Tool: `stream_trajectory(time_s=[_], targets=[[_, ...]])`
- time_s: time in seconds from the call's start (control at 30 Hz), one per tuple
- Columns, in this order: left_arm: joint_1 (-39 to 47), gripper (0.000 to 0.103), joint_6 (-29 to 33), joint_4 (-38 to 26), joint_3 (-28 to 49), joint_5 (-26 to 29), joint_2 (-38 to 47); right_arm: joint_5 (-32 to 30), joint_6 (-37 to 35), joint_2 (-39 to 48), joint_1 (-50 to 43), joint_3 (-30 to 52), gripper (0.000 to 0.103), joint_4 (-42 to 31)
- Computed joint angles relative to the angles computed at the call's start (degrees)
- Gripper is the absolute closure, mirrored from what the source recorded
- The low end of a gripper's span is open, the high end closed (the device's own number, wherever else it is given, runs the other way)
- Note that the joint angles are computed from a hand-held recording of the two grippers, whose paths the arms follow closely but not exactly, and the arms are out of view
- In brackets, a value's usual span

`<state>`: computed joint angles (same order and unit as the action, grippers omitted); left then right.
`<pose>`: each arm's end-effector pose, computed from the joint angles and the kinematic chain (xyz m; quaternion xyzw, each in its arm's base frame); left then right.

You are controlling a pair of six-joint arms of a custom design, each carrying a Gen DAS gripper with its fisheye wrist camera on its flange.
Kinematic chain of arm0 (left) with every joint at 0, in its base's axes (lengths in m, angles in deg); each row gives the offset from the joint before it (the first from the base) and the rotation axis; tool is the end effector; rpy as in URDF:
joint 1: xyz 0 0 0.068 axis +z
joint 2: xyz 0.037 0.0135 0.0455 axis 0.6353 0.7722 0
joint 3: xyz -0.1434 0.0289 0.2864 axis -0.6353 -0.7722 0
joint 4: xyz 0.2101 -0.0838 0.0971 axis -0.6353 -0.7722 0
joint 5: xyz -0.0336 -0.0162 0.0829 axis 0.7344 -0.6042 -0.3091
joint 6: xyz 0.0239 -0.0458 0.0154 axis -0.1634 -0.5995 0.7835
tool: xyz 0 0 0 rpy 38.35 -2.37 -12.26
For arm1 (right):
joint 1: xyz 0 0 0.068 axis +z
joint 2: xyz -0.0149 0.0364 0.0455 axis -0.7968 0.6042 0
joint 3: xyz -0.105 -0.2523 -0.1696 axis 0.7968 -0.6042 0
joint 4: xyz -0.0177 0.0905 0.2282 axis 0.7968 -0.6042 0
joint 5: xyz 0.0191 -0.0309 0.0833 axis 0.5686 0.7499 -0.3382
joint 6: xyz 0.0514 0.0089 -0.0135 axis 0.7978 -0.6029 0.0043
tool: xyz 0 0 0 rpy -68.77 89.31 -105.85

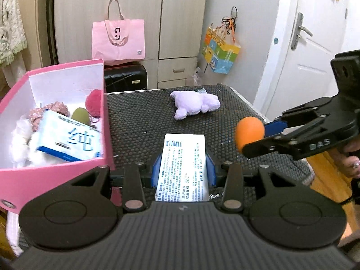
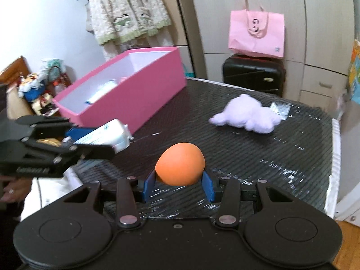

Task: Organize soft objects
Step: 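Carry the wipes packet and orange sponge with both grippers over the pink box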

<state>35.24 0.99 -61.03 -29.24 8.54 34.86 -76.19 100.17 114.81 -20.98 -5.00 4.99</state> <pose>0.3166 -0.0476 0.1909 0.4029 0.7937 -0.2588 0.3752 0.1928 0.1100 0.1818 0.0251 0.9168 0.1013 0.3854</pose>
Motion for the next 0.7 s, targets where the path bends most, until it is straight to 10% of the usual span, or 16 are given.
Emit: stream_trajectory(time_s=[0.7], targets=[[17.86,0.064,17.09,-32.85,21.02,10.93,0.18,5.98,-6.01,5.95,13.42,24.15,0.053,-17.87]])
